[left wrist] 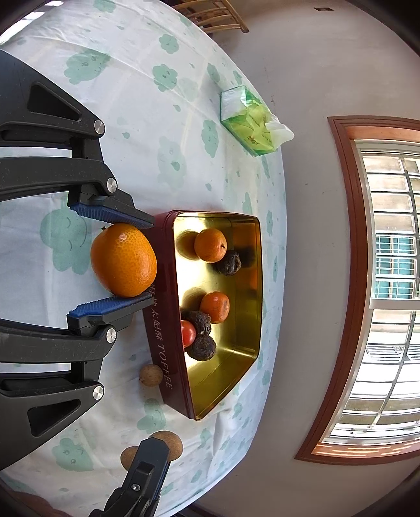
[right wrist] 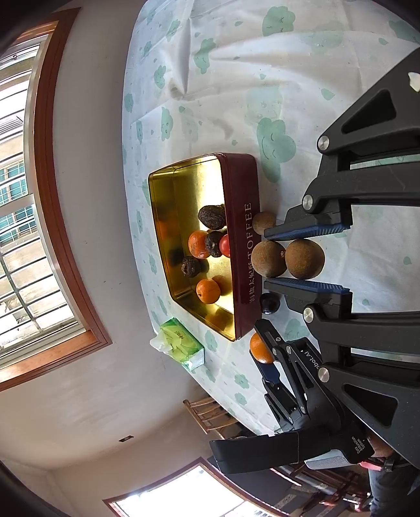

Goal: Organize fruits
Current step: 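Carry the mandarin and the brown fruit over the tin and lower them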

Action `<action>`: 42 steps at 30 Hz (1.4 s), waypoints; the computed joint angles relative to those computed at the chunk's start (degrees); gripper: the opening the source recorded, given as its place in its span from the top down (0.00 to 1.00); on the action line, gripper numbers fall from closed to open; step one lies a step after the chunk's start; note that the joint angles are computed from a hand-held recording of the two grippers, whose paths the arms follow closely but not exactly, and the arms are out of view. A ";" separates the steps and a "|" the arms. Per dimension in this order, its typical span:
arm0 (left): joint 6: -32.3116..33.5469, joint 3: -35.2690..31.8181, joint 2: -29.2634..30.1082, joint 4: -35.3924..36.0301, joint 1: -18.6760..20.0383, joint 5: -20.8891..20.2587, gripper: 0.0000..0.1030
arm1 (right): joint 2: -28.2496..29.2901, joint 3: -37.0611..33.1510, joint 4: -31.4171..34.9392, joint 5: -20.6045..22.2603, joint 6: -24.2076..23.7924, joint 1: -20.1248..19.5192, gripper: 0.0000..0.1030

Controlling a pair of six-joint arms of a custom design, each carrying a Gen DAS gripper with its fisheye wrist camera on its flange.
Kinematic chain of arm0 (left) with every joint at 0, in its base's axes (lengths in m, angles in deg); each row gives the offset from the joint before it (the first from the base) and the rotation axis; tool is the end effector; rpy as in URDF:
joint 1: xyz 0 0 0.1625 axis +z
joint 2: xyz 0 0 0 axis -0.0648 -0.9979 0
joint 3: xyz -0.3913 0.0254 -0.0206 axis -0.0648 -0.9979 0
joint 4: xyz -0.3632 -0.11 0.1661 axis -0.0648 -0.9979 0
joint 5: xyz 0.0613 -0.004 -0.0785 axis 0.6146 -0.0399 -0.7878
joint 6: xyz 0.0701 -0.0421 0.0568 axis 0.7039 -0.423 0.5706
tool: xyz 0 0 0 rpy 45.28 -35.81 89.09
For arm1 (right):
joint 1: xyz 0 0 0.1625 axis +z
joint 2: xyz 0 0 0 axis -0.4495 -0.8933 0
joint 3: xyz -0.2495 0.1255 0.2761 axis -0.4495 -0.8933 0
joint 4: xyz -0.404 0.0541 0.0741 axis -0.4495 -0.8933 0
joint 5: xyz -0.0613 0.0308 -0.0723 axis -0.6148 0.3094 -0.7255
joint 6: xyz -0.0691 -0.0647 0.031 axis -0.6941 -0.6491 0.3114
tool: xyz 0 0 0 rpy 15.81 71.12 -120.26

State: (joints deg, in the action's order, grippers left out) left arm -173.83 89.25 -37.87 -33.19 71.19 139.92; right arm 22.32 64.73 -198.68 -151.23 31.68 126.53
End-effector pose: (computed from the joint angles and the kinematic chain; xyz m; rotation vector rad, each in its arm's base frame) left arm -0.0950 -0.6573 0.0789 1.1770 2.4005 -0.7596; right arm 0.1738 -0.5520 -0.0132 0.0052 -2.2212 1.3738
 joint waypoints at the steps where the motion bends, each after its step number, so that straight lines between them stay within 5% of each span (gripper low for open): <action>1: -0.12 -0.36 -0.16 -0.05 -0.14 0.23 0.59 | -0.13 -0.22 0.08 0.23 -0.32 0.09 0.79; 17: -0.22 -12.91 5.45 2.59 -2.51 0.52 0.59 | -1.52 -5.46 1.19 2.71 -5.10 -0.47 0.79; 42: -0.55 -34.70 19.40 11.07 -1.92 -0.98 0.59 | -1.56 -9.94 5.49 5.33 -4.30 -4.37 0.79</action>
